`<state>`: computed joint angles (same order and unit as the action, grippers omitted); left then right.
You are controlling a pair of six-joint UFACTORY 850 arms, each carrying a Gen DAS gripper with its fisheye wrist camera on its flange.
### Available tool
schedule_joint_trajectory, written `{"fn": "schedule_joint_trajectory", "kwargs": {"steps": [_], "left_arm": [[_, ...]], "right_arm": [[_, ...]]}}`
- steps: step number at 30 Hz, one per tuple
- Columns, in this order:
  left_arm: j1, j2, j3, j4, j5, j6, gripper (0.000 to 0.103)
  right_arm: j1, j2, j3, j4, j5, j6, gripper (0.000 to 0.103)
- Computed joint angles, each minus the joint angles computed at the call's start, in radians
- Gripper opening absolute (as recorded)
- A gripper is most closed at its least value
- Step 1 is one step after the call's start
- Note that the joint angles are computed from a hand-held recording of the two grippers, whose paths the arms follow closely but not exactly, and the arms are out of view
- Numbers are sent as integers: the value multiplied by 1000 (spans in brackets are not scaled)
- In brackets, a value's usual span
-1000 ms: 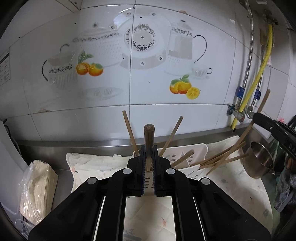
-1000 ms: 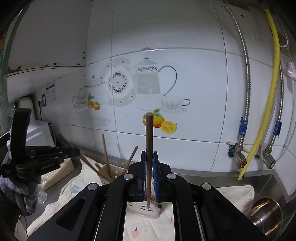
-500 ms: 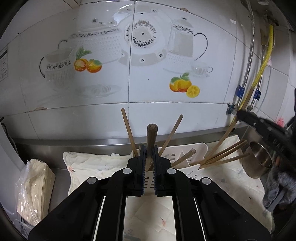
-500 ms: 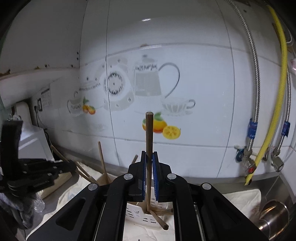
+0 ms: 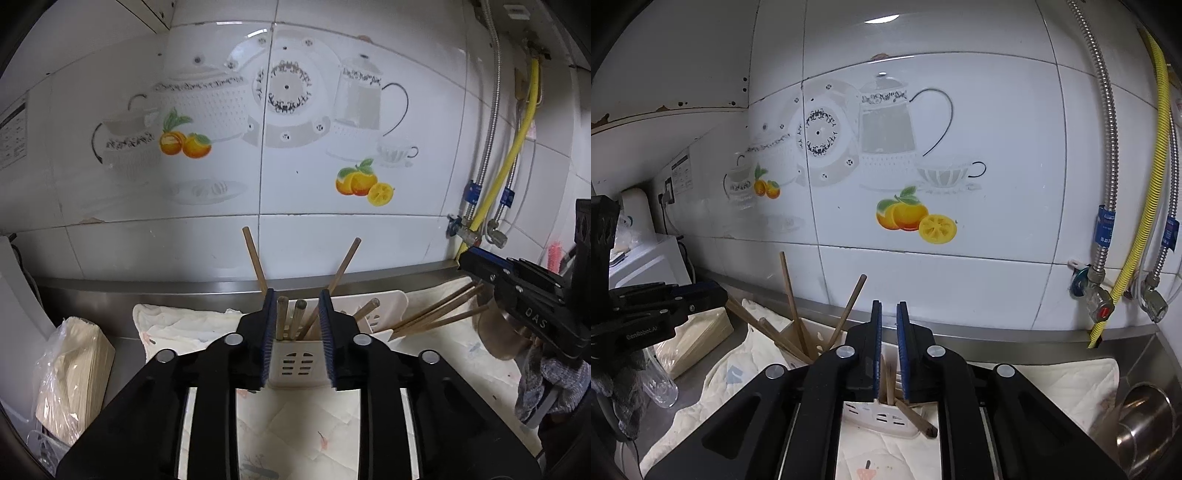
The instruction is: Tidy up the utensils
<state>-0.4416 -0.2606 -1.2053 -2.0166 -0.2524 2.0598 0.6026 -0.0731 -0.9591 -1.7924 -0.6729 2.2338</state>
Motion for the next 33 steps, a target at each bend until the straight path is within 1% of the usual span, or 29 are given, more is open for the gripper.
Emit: {"fn": "schedule_joint_trajectory", "kwargs": {"steps": [1,2,4,5,7,8,10,11,12,13,14,15,16,17,20,23,27,33], "left_arm": [[0,9,11,-33,-1,30,40],[1,20,25,-74,-3,70,44],[4,42,56,-116,-16,113,45],[5,51,67,-124,-20,118,50],[9,76,103,-179,-33,168,57],[10,86,117,-198,-39,187,60],[12,107,147,-246,-47,231,65],[14,116,161,-259,-53,242,68],[17,128,181,-277,-63,260,70],[18,137,194,-291,-67,275,75],[18,146,208,-314,-69,298,80],[18,156,226,-349,-69,333,81],[17,164,240,-380,-71,365,83],[19,170,252,-397,-74,383,85],[24,191,294,-449,-85,433,90],[31,205,330,-476,-97,456,93],[40,217,372,-468,-112,434,94],[35,254,444,-563,-133,543,96]], "right_arm": [[9,7,7,6,-10,-6,20],[16,14,13,12,-17,-10,23],[28,26,25,20,-32,-11,31],[37,35,35,23,-37,-6,35],[58,48,53,34,-61,-2,47],[66,53,60,38,-69,-1,50],[88,64,77,48,-88,8,61],[101,68,85,52,-98,11,63],[109,71,89,58,-106,10,68],[125,73,96,66,-122,11,74],[135,75,101,70,-129,11,78],[150,74,107,78,-147,10,84],[161,70,109,86,-167,9,87],[182,63,111,107,-200,-2,89],[216,49,115,147,-246,-19,93],[242,47,132,173,-263,-2,95],[276,48,158,191,-307,51,96],[304,54,184,232,-305,84,96]]}}
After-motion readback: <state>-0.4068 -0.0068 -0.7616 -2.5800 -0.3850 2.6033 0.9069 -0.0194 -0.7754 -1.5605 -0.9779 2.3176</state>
